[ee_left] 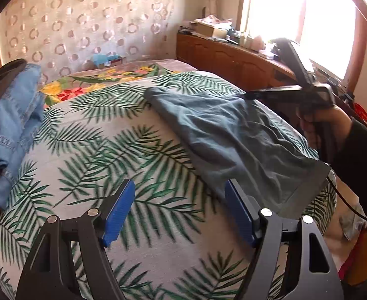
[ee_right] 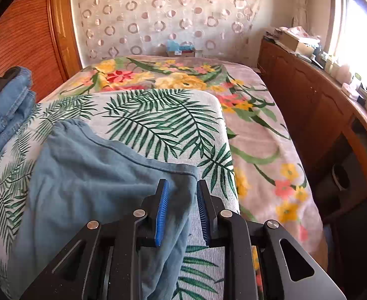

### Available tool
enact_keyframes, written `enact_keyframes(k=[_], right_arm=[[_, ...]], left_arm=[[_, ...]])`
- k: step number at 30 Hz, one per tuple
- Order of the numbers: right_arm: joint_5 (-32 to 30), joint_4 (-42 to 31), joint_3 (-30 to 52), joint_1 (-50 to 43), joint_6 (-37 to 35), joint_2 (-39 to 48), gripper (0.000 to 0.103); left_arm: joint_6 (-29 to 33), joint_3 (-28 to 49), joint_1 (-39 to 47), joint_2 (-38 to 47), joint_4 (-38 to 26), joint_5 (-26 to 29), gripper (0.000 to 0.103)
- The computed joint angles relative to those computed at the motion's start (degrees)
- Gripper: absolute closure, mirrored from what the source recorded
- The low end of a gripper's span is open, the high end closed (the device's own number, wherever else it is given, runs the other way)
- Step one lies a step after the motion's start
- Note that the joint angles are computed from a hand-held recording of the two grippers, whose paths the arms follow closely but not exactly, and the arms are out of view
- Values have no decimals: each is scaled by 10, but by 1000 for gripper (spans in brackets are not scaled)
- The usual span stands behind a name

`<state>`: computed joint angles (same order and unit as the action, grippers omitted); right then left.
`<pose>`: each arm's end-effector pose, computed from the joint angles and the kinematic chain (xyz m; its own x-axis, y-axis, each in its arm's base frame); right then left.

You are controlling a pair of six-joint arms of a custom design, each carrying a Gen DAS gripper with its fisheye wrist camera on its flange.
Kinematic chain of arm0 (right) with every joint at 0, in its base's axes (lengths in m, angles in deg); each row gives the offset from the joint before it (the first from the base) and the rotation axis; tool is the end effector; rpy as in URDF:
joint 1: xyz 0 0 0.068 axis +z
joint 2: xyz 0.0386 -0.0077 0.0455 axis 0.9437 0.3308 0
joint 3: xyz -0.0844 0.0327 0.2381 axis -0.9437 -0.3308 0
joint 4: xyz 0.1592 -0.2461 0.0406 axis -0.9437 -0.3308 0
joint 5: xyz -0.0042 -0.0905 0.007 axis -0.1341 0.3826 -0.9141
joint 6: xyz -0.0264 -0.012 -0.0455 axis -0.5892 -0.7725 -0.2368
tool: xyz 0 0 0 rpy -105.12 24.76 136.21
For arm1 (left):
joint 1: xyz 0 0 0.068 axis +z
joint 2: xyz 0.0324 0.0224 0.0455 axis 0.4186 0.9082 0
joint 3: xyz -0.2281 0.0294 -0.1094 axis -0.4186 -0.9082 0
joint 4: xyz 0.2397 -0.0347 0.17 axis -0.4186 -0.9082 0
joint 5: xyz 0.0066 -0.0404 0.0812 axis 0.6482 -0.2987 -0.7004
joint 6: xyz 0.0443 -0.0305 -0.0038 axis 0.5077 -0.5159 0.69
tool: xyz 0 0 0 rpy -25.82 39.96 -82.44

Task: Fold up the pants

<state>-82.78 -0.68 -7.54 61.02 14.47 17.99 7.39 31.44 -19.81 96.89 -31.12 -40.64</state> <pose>0.3771 -0.0470 0.1911 -0.5762 -0.3501 -0.7385 -0.5140 0.8578 -0.0056 0.1930 -0.1683 0.1215 -0.7039 -0.0259 -0.7098 0.0436 0.9959 -0.0796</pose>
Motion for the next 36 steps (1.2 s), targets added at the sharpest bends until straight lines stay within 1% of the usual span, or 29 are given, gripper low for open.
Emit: enact_keyframes(k=[1, 4, 6, 7, 8, 9, 11, 12, 14, 16, 18, 19, 23, 27, 31, 34, 36], right_arm=[[7, 3, 9, 3, 7, 9, 79], [6, -28, 54, 8, 24, 44, 79], [23, -34, 73, 16, 24, 61, 80], [27, -36, 80, 18, 18, 69, 95], [23, -38, 83, 17, 10, 73, 98], [24, -22, 78, 17, 10, 69, 101], [40, 24, 52, 15, 31, 48, 101], [33, 24, 51, 11, 37, 44, 101], [17, 28, 41, 5, 27, 34, 101], [16, 33, 24, -2, 18, 19, 90], [-11, 21, 7, -19, 9, -1, 86], [-29, 10, -5, -32, 2, -15, 86], [-83, -41, -67, -89, -60, -86, 86], [-132, -116, -123, -160, -161, -145, 86], [-167, -198, -149, -228, -247, -181, 86], [-182, -246, -156, -268, -291, -193, 86], [-187, -265, -168, -287, -308, -210, 86]], left_arm=[[0, 6, -5, 14, 2, -4, 28], [-3, 15, -9, 37, 6, 0, 28], [-7, 18, -13, 46, 6, 1, 28], [-8, 20, -14, 50, 7, 1, 28], [-9, 21, -15, 53, 7, 1, 28], [-8, 21, -17, 56, 8, 0, 28], [-7, 23, -18, 60, 9, -1, 28], [-8, 23, -19, 61, 10, -1, 28], [-11, 22, -18, 64, 12, 1, 28], [-13, 22, -19, 66, 14, 0, 28], [-16, 22, -20, 68, 14, -1, 28], [-17, 22, -21, 69, 14, -1, 28], [-20, 20, -22, 76, 20, -2, 28], [-24, 18, -22, 81, 26, -1, 28], [-26, 11, -27, 75, 31, -8, 28], [-28, 6, -29, 68, 33, -12, 28], [-33, 1, -36, 60, 30, -22, 28]])
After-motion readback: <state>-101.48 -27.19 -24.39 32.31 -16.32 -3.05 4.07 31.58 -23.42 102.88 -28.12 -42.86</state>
